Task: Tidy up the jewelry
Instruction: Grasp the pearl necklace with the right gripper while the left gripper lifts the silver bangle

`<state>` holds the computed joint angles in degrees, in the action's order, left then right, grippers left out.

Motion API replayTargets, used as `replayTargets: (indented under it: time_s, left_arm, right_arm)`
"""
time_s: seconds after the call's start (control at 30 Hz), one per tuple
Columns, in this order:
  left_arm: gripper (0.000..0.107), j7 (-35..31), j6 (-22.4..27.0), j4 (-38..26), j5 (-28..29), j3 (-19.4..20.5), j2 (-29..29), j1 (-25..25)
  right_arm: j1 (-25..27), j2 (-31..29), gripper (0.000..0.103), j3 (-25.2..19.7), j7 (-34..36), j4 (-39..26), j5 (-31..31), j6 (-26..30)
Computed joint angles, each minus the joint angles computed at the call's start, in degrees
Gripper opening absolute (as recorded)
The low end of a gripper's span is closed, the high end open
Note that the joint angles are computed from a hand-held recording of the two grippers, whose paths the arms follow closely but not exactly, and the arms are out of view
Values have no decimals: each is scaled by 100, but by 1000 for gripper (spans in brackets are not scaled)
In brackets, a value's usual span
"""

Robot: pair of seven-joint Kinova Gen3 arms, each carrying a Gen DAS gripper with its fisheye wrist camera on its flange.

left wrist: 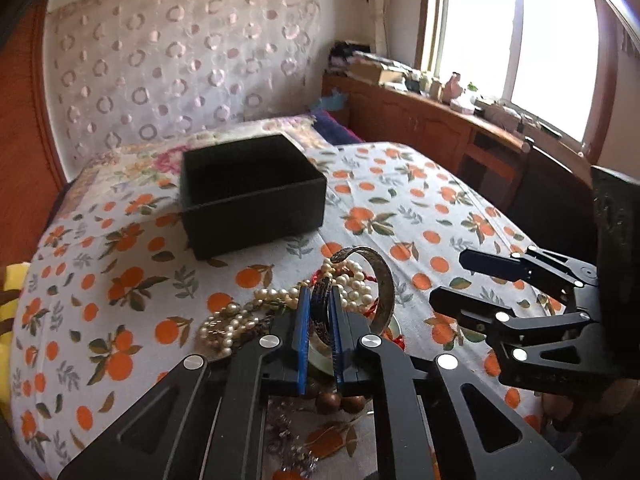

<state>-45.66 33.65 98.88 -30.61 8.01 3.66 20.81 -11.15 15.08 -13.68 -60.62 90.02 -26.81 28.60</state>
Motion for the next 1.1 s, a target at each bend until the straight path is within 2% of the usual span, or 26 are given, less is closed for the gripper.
replayTargets:
  time_s: [0.27, 0.37, 0.53, 0.7, 0.83, 0.9, 1.1]
  left_arm:
    - [8, 1214, 25, 429, -930, 144, -460, -104]
    - [8, 1536, 55, 569, -1190, 296, -602, -243]
    - [8, 1845, 110, 722, -1446, 494, -735, -429]
    - [8, 2095, 139, 818, -1662, 614, -841, -572]
    - [8, 2157, 110, 886, -1694, 662, -935, -686]
    - [8, 2141, 82, 913, -1667, 681, -961, -740]
    - [8, 2128, 20, 976, -1630, 756, -1006, -870]
  right_arm:
    - [-154, -8, 61, 74, -86, -50, 266, 47]
    - [-33, 18, 61, -79, 147, -142, 59, 232]
    - [-131, 72, 61, -59, 277, -383, 32, 434]
    - [-323, 396, 44, -13, 289, -1042, 213, 999]
    - [-625, 816, 39, 65, 108, -1698, 556, 1587]
    - [-735, 986, 32, 84, 57, -1961, 689, 1866]
    - [-1243, 1147, 31, 378, -464, -2239, 1423, 1915]
